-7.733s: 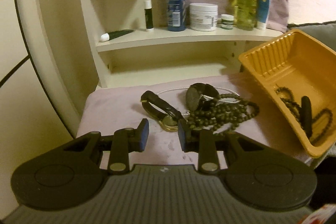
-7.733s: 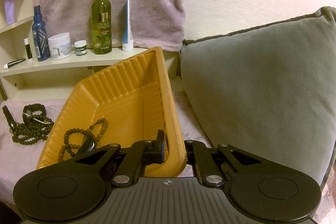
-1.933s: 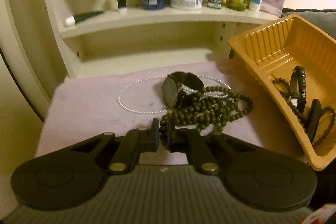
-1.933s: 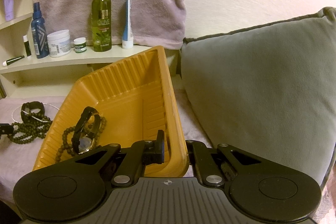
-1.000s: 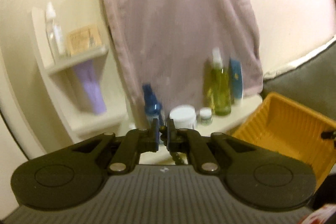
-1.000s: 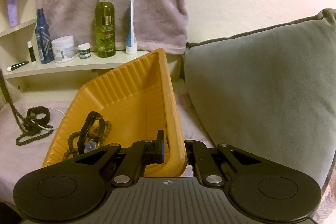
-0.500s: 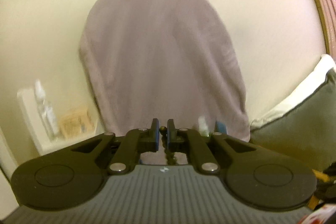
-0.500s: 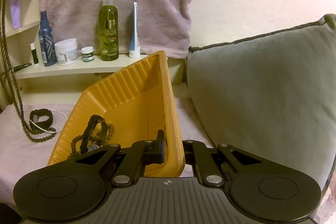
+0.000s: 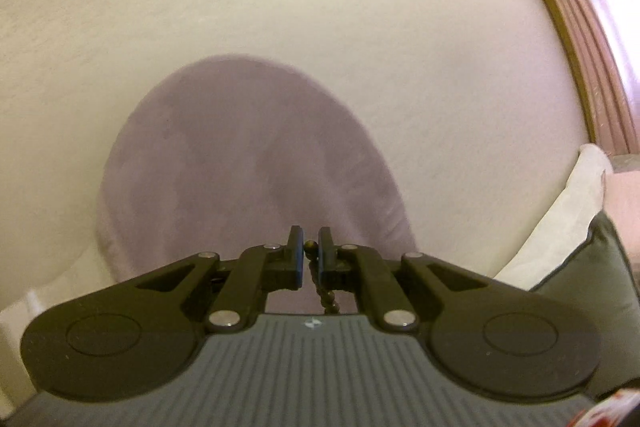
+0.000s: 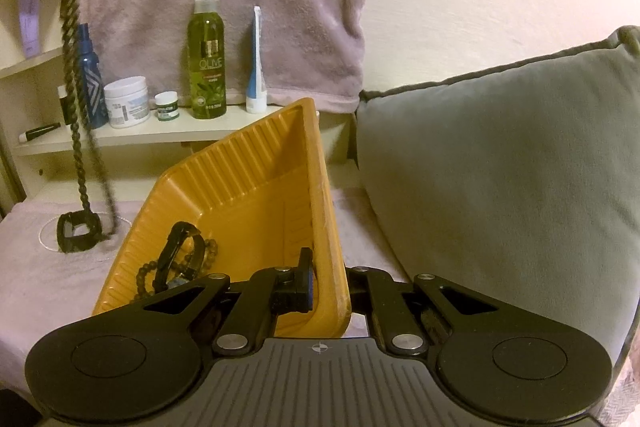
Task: Organize jewelry
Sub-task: 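Lift the bead necklace high and lower it into the tray held by the right gripper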
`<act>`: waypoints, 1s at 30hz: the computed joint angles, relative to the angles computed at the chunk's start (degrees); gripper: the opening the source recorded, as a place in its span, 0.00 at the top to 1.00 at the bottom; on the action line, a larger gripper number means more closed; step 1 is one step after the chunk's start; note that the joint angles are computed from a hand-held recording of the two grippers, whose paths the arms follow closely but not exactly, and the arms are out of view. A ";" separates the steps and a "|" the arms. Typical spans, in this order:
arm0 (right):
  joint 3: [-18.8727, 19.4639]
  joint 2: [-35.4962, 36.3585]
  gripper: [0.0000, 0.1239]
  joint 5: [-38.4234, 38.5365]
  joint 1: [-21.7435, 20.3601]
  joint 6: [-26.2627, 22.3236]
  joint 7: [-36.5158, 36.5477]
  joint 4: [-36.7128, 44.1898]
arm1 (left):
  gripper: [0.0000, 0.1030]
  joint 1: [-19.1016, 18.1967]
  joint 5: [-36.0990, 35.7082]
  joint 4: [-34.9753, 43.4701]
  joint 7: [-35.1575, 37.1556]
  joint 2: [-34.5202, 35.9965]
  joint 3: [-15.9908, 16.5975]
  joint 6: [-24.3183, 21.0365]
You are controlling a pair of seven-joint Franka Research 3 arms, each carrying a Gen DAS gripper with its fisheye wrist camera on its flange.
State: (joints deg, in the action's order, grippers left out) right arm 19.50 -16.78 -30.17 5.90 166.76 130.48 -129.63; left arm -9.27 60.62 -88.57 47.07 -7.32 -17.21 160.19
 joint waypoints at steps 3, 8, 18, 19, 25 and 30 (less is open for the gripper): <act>-0.13 0.09 0.94 0.07 0.06 0.30 -0.03 -0.03 | 0.94 -0.92 -0.75 3.33 0.96 2.75 -0.13 0.68; -0.38 0.12 0.94 0.55 0.11 0.53 -0.33 -0.24 | 0.94 -3.99 -4.55 6.21 4.15 6.61 1.02 1.86; -0.45 0.17 0.94 1.30 0.11 0.59 -0.67 -0.23 | 0.94 -8.40 -19.12 2.37 14.83 10.39 2.66 0.05; -0.41 0.19 0.94 1.29 0.05 0.58 -0.63 -0.25 | 0.94 -8.53 -20.52 1.93 15.79 10.79 2.75 -0.23; -0.61 0.42 0.94 1.65 0.15 0.51 -0.90 -0.19 | 0.94 -9.46 -25.64 -2.98 18.67 11.01 2.87 -3.05; -0.70 0.56 0.94 1.62 0.20 0.45 -0.93 -0.09 | 0.94 -9.46 -29.95 -6.65 20.02 11.28 2.80 -4.83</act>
